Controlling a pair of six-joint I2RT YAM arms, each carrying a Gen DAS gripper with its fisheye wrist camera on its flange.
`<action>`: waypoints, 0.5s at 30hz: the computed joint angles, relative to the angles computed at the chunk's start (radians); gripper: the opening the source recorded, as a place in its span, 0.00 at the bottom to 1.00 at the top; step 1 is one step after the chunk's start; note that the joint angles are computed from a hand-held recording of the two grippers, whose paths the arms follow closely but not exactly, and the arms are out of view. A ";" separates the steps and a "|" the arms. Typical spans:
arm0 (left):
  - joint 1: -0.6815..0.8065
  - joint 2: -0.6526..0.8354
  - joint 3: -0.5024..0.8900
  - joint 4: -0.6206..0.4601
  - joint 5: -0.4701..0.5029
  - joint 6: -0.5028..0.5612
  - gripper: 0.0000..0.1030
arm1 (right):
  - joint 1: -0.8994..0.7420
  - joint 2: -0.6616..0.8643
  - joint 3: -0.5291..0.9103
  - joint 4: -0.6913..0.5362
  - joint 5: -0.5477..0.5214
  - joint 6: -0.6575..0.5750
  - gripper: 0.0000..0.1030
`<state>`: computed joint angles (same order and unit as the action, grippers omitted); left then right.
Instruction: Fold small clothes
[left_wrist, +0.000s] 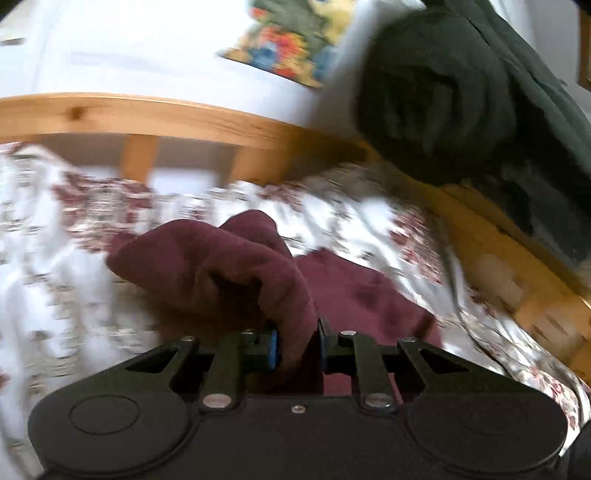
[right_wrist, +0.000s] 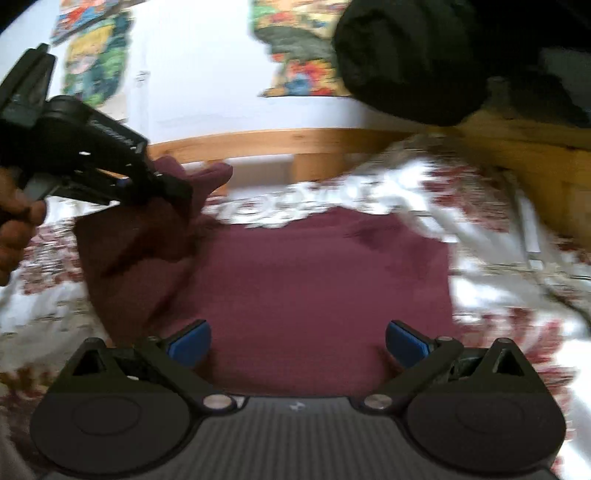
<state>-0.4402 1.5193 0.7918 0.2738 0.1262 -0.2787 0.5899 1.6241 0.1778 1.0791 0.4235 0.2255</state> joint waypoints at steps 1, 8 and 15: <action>-0.024 0.034 0.024 -0.002 -0.003 0.008 0.20 | -0.035 -0.013 -0.017 0.000 -0.003 0.007 1.00; -0.105 0.184 0.063 0.019 0.058 -0.020 0.24 | -0.227 -0.011 -0.074 -0.036 -0.083 0.142 1.00; -0.079 0.118 -0.036 0.115 0.169 -0.071 0.71 | -0.310 0.085 -0.058 0.008 -0.197 0.157 1.00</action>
<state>-0.5195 1.6370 0.7556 0.3886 0.2948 -0.3501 0.2794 1.7087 0.1199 1.0867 0.2269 0.3828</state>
